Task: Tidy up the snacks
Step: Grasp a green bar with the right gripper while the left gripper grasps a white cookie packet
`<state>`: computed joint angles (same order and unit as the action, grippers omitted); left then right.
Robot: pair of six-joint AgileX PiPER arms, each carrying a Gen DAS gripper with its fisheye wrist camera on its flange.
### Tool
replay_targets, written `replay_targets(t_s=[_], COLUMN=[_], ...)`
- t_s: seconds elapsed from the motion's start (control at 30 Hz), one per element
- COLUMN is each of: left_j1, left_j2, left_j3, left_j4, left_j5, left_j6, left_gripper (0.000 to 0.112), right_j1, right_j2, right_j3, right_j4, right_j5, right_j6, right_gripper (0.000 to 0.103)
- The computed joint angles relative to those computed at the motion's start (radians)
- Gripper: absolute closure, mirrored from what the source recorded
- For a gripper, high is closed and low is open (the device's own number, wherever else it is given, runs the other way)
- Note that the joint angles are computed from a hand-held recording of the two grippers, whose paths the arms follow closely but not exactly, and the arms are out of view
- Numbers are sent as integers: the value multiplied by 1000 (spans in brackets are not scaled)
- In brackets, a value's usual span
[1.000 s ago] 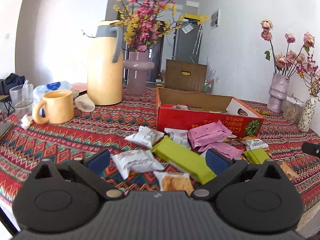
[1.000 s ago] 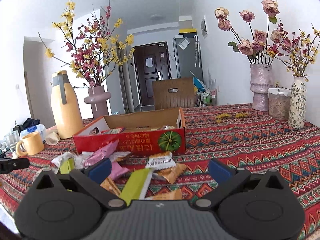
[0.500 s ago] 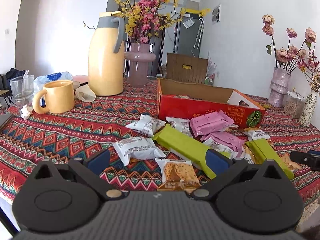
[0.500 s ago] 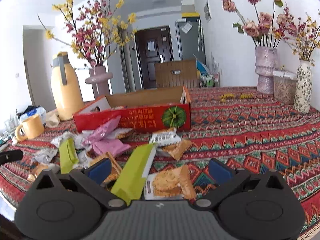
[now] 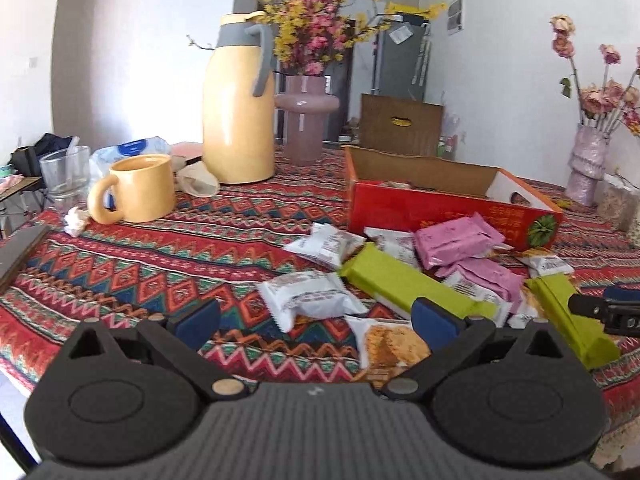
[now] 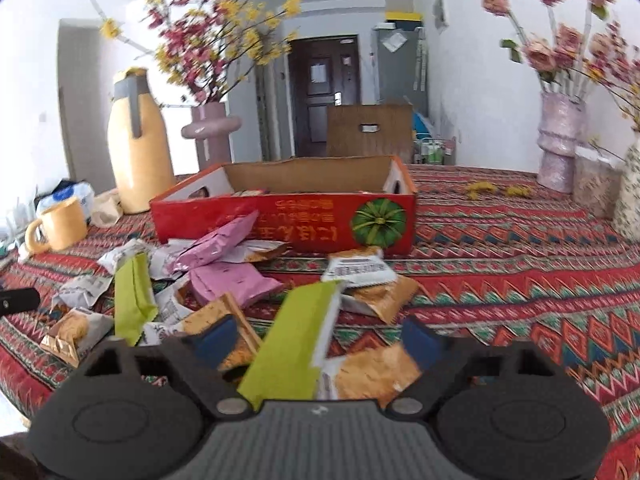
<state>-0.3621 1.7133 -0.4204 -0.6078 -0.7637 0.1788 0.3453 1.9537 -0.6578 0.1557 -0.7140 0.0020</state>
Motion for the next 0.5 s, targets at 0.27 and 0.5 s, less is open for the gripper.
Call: replay_targets(t_s=[0.27,0.5], left_j1=[52,114], left_j2=[-49,-47], left_j3=[44,61], left_j4=[9,100], left_j5=[-4,-5], left_j6=[9,-70], left_gripper=[9,9], right_j1=[49,45], right_j2=[90,90], right_j3=[-230,-274], right_j4=[235,345], right_j5=[271,348], right_j6=[-285,-400], right_gripper=[49,66])
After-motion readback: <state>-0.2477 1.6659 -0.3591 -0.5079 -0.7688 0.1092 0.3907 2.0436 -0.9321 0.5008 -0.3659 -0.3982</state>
